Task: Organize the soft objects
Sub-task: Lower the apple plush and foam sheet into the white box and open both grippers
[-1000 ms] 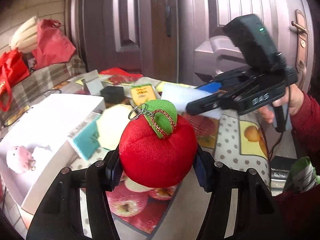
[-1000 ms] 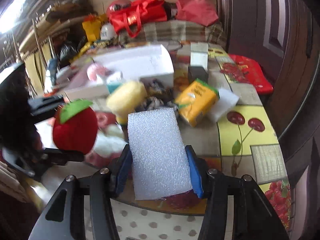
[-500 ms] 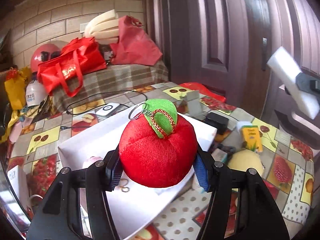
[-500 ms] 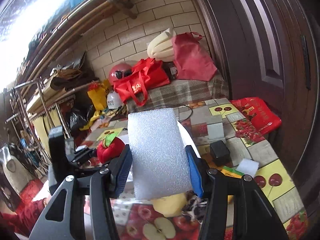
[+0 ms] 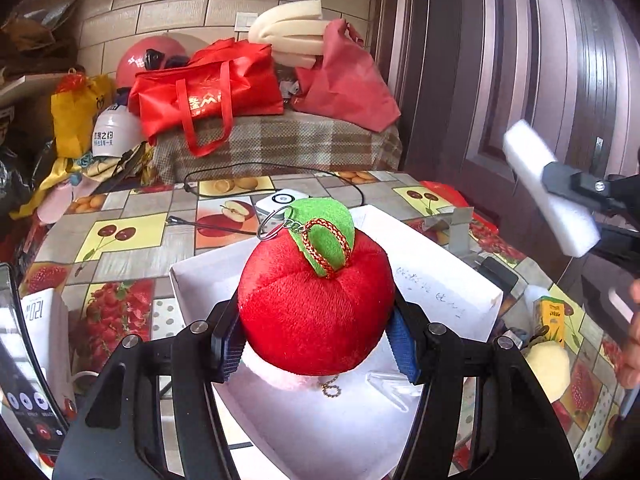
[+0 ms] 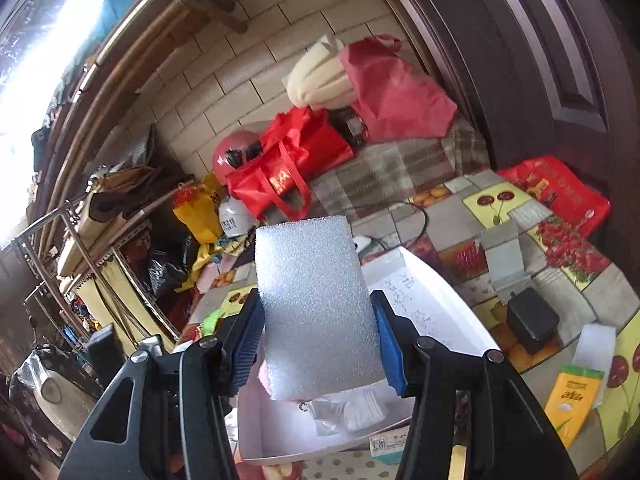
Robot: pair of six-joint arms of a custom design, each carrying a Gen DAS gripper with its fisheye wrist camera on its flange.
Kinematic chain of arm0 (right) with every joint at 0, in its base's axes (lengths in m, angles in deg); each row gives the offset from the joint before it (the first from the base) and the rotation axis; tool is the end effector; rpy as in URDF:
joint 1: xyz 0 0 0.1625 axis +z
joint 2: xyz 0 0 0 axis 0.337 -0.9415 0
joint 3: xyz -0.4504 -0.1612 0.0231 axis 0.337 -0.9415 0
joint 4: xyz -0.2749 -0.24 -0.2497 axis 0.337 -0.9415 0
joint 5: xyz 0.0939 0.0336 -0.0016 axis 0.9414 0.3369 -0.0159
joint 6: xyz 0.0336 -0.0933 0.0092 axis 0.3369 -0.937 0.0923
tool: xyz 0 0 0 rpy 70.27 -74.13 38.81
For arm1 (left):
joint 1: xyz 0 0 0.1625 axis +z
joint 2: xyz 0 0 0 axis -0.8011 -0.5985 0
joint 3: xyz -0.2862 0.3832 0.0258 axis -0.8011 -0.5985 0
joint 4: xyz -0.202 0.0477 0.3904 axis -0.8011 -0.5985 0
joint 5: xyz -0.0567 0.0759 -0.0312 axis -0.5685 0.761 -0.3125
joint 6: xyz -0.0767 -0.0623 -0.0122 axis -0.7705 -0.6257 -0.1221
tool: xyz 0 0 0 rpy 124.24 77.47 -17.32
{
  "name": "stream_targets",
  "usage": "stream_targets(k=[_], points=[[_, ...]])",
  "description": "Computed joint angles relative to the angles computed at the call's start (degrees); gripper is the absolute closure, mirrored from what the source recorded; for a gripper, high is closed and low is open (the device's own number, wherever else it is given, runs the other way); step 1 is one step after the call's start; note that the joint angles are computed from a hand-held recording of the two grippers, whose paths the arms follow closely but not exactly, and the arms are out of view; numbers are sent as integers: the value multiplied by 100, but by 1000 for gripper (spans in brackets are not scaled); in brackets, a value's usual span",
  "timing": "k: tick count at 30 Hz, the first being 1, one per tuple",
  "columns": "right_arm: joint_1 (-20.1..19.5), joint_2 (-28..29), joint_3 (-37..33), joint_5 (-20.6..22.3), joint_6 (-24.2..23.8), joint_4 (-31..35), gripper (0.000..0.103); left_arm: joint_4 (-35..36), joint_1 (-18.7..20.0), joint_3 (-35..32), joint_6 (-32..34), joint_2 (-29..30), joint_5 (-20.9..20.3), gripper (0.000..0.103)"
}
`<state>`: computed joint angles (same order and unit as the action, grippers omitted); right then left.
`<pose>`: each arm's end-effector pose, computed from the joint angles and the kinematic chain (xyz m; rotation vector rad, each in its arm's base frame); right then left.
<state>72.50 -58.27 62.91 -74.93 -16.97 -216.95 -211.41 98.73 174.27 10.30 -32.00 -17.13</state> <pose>0.1764 -0.6813 0.2777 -0.9263 2.8378 -0.9257 -0.2610 -0.5848 0.0831 0.2323 2.0686 -1.3448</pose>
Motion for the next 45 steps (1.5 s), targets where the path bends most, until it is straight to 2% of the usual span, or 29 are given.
stream_targets(k=[4, 8, 15, 25, 33, 34, 35, 36, 37, 38, 39, 40, 41, 45], points=[[20, 398, -180, -518, 426, 57, 50, 471, 134, 45, -454, -37, -182, 43], [59, 573, -217, -839, 685, -23, 50, 553, 181, 54, -587, -36, -162, 43], [85, 721, -220, -1134, 980, -229, 50, 519, 178, 30, -513, 10, -88, 43], [153, 918, -354, -1598, 1127, -314, 50, 595, 226, 54, -620, 11, -74, 43], [134, 962, -371, -1677, 1250, -269, 48, 574, 240, 62, -711, 12, -54, 41], [130, 959, -372, -1656, 1260, -248, 41, 479, 234, 65, -674, 21, -41, 40], [131, 958, -366, -1645, 1282, -256, 25, 341, 221, 57, -602, 43, 8, 38], [123, 951, -348, -1618, 1306, -295, 17, 212, 208, 44, -520, 64, 57, 36], [117, 944, -322, -1595, 1329, -366, 12, 118, 195, 39, -455, 72, 80, 28], [116, 937, -302, -1586, 1352, -428, 11, 23, 183, 30, -376, 82, 100, 16], [117, 931, -286, -1589, 1372, -471, 9, -145, 164, 16, -239, 110, 131, 10], [116, 920, -267, -1578, 1390, -523, 4, -345, 140, -14, -63, 155, 186, 0], [110, 899, -235, -1534, 1411, -592, 0, -568, 118, -42, 147, 199, 210, 0], [75, 712, -46, -1194, 1442, -878, 0, -1043, 53, -78, 539, 246, 289, 0]])
